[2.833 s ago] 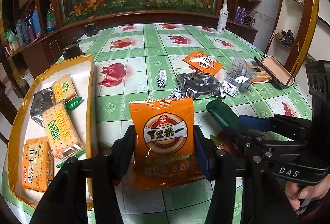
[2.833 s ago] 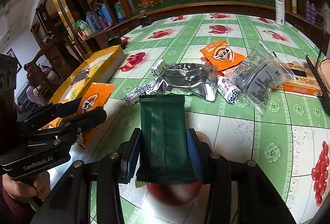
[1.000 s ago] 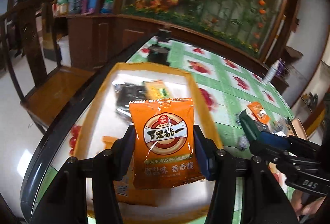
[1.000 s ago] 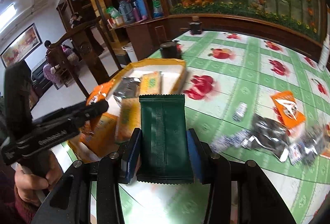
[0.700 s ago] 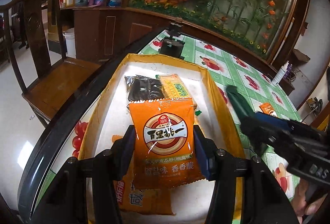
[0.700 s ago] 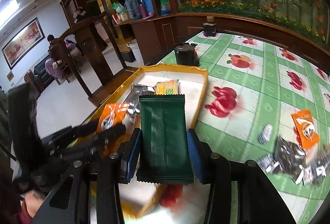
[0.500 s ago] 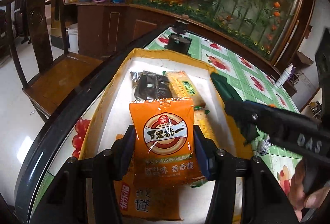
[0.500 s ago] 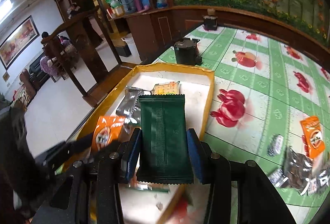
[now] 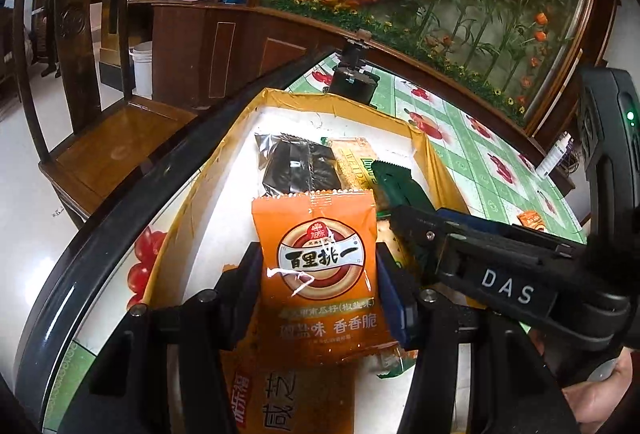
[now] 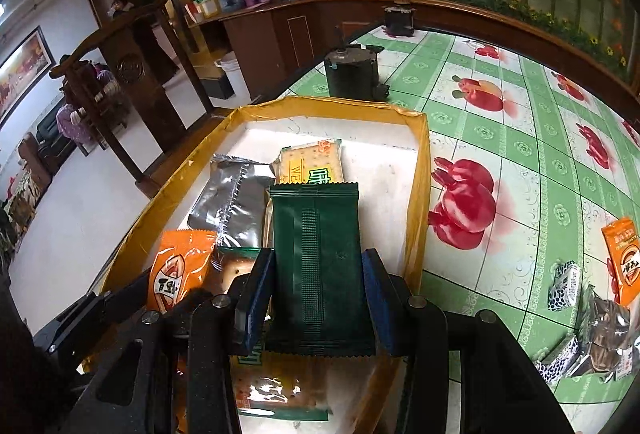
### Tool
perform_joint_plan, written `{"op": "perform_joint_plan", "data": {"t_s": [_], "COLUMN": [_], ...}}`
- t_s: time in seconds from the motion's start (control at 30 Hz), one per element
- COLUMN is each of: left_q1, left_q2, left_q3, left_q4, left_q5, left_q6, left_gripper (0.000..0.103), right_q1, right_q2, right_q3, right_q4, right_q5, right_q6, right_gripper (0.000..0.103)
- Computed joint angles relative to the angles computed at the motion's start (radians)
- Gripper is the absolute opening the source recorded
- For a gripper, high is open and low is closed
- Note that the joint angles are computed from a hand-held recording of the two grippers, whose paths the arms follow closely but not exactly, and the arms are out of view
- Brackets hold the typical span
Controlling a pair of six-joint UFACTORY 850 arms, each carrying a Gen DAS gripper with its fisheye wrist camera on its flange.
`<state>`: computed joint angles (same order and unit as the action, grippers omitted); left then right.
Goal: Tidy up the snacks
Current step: 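Lower the orange bag and green packet into the tray and open both tools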
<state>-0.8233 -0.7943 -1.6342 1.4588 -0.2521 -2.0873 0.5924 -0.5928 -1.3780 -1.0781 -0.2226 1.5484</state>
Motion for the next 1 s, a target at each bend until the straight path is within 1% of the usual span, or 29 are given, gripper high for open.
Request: {"op": "perform_joint_plan", "data": {"t_s": [0.07, 0.3, 0.47, 0.8, 0.9, 0.97, 1.0], "left_q1": [0.004, 0.002, 0.002, 0.002, 0.004, 0.005, 0.005], "left_q2": [0.009, 0.004, 0.003, 0.005, 0.008, 0.011, 0.014], "left_q3": [0.014, 0.007, 0.009, 0.013, 0.019, 0.025, 0.030], "left_q4": [0.029, 0.003, 0.047, 0.054, 0.086, 0.133, 0.181], "left_q5": [0.010, 0.005, 0.010, 0.010, 0.019, 0.027, 0.033], "left_q6": [-0.030, -0.006, -0.061, -0.069, -0.106, -0.157, -0.207], "left_gripper": [0.054, 0.054, 0.054, 0.054, 0.055, 0.057, 0.057], "right_q1": [0.000, -0.001, -0.005, -0.007, -0.009, -0.010, -0.011], "right_q2": [0.000, 0.006, 0.012, 0.018, 0.022, 0.025, 0.028], "right_q3": [0.002, 0.015, 0.028, 0.036, 0.044, 0.049, 0.052], "right_q4": [-0.023, -0.107, -0.191, -0.266, -0.316, -0.358, -0.388], "right_q5": [-0.001, 0.019, 0.038, 0.050, 0.059, 0.070, 0.075], "right_q6": [0.020, 0.102, 0.198, 0.275, 0.331, 0.376, 0.409], "right_gripper": [0.048, 0.050, 0.050, 0.052, 0.052, 0.053, 0.053]}}
